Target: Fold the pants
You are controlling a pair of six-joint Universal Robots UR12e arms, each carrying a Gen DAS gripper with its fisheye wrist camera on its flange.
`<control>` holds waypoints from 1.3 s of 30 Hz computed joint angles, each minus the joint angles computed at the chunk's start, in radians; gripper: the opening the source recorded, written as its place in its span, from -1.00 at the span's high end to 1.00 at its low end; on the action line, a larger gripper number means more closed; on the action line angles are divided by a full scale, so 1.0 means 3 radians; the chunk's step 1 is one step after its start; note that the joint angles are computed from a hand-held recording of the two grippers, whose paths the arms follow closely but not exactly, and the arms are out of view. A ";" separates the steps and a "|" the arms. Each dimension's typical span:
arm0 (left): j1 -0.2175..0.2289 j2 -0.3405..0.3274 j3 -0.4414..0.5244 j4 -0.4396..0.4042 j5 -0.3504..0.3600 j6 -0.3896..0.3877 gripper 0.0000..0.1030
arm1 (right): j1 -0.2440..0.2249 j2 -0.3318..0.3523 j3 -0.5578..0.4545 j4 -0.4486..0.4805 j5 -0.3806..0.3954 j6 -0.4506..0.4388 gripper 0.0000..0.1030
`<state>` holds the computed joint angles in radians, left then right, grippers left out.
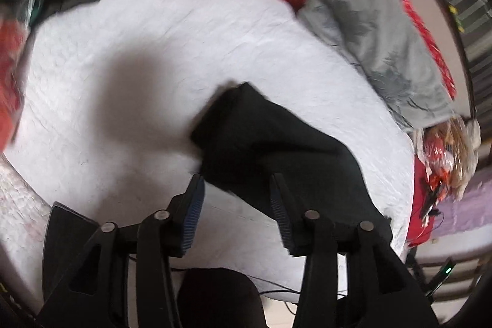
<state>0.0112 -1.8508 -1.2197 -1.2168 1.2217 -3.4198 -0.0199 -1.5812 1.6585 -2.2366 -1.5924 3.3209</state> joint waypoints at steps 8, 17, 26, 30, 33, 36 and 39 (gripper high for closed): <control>-0.0160 -0.0036 -0.0053 -0.0019 0.0135 0.0150 -0.29 | -0.0254 0.0049 0.0074 -0.0138 0.1503 0.0911 -0.06; -0.0102 -0.0118 -0.0026 -0.0039 0.0046 -0.0079 -0.29 | -0.0230 0.0115 0.0208 -0.0489 0.1342 0.1630 -0.06; -0.0116 -0.0299 0.0173 -0.0294 -0.0135 -0.0233 -0.29 | -0.0101 0.0241 0.0035 -0.0021 0.0897 0.1345 -0.06; -0.0115 -0.0305 0.0165 -0.0263 -0.0182 -0.0318 -0.29 | -0.0137 0.0225 0.0063 0.0100 0.1016 0.1355 -0.05; -0.0121 -0.0327 0.0205 -0.0260 -0.0145 -0.0347 -0.17 | -0.0151 0.0209 0.0111 0.0065 0.1062 0.1292 0.51; -0.0128 -0.0394 0.0330 -0.0380 -0.0098 -0.0337 0.32 | -0.0170 0.0222 0.0090 0.0104 0.1222 0.1160 0.88; -0.0115 -0.0493 0.0516 -0.0568 -0.0201 -0.0387 0.85 | -0.0204 0.0292 -0.0032 0.0294 0.1367 0.1040 0.89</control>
